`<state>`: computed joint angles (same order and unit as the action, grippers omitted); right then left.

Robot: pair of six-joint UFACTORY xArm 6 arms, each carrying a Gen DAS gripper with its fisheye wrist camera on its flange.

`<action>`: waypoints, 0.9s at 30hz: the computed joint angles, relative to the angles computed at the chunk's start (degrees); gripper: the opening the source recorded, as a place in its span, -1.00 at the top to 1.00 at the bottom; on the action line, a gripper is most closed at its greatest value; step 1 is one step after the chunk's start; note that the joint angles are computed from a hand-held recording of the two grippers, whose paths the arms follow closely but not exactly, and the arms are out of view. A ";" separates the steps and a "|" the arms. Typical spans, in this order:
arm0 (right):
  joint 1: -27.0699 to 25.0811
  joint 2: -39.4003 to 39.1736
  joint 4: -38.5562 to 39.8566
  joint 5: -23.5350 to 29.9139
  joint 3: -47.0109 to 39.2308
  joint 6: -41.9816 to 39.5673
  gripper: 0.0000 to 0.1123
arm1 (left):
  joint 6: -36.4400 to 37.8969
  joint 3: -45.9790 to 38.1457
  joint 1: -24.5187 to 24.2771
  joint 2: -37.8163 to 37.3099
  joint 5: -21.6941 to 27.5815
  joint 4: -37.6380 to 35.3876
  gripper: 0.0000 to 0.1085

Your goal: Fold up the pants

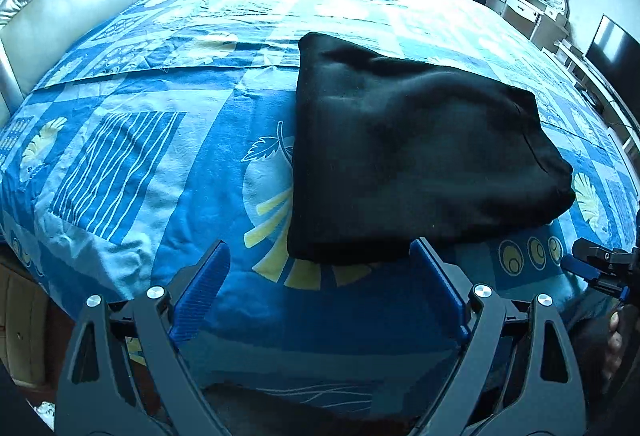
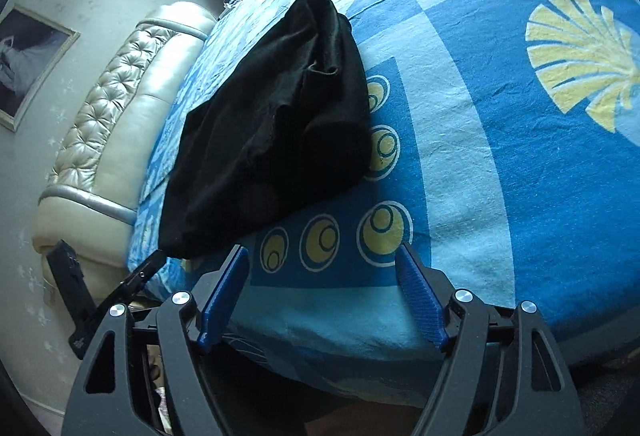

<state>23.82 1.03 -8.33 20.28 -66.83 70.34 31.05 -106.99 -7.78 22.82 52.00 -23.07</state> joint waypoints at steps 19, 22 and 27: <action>6.92 5.74 -26.34 29.86 -16.91 7.17 -0.45 | 3.96 15.00 -0.49 -10.49 -13.16 -3.14 -0.69; 7.46 6.51 -26.99 30.89 -18.20 7.21 -0.45 | 3.42 14.79 -0.36 -10.35 -12.84 -3.40 -0.70; 8.04 6.99 -27.72 31.71 -18.98 7.41 -0.46 | 3.00 15.43 -0.67 -10.53 -13.28 -1.95 -0.71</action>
